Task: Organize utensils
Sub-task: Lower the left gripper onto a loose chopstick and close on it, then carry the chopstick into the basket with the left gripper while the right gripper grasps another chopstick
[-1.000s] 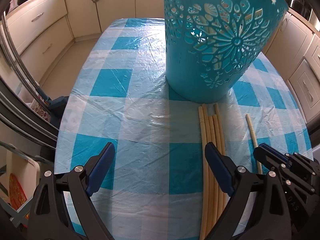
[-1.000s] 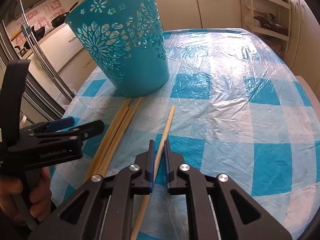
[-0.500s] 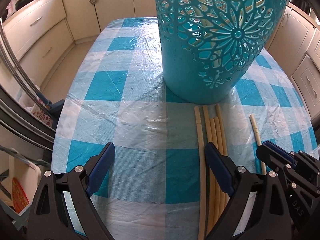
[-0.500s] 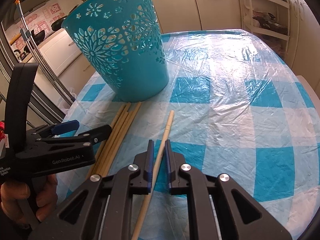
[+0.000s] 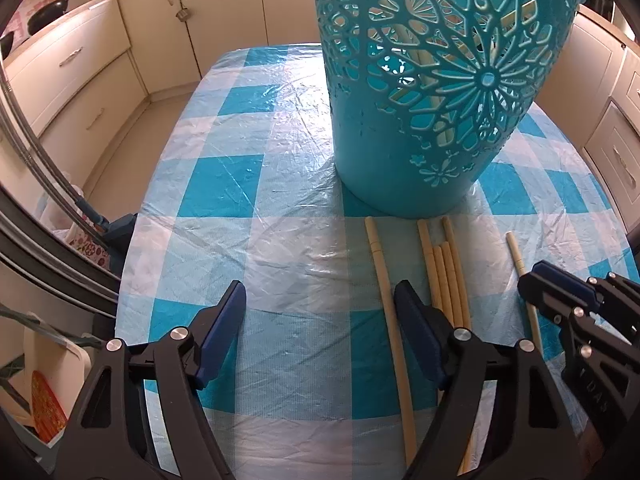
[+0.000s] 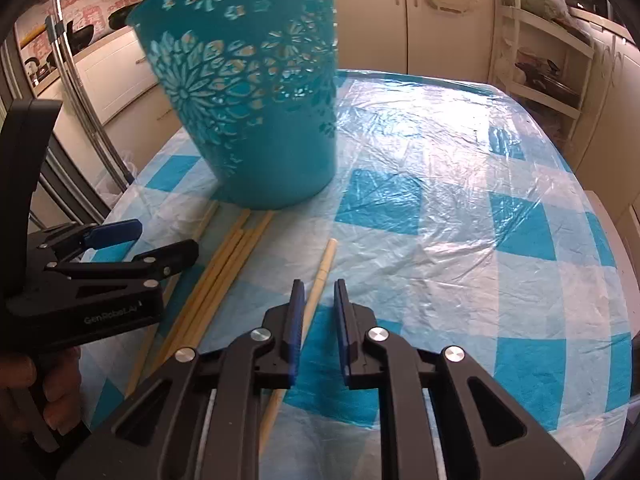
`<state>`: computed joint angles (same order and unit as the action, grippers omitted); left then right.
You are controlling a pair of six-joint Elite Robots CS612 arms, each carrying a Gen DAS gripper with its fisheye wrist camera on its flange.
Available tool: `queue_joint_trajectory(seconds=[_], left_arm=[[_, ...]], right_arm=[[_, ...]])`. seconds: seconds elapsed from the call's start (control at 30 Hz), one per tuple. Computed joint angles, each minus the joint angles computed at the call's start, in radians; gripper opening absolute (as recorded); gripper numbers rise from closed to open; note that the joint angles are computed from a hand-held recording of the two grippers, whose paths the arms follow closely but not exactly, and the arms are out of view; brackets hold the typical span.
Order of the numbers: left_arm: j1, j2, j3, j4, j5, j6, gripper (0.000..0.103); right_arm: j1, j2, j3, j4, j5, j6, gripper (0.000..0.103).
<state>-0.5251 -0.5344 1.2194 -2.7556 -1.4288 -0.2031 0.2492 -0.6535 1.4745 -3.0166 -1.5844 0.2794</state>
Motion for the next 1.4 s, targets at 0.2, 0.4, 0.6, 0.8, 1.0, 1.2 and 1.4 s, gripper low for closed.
queue_joint_trajectory(seconds=[0.2,0.4,0.6,0.8,1.0,1.2,1.4], left_arm=[[-0.005,0.014,-0.035,0.025,0.001,-0.005,0.066],[-0.011,0.018,-0.052,0.025,-0.030,0.053,0.026],[-0.001,0.020,-0.069,0.058,-0.112,0.049,0.006],[0.035,0.000,-0.043,0.052,-0.268,-0.014,0.005],[0.051,-0.057,0.049,-0.058,-0.341,-0.037,0.005],[0.063,-0.125,0.123,-0.228,-0.413,-0.055,0.005],[0.059,-0.150,0.103,-0.463,-0.377,-0.076,0.005]], right_arm=[[-0.008,0.000,0.003,-0.009,0.020,0.004,0.015],[-0.017,-0.003,0.008,-0.005,0.061,-0.025,0.010],[-0.020,0.003,0.009,-0.032,0.074,-0.011,0.011],[-0.032,0.005,0.018,-0.054,0.117,0.016,0.011],[-0.031,0.006,0.016,-0.055,0.112,0.014,0.011],[-0.040,0.009,0.019,-0.070,0.148,0.040,0.011],[-0.046,0.011,0.020,-0.079,0.172,0.058,0.011]])
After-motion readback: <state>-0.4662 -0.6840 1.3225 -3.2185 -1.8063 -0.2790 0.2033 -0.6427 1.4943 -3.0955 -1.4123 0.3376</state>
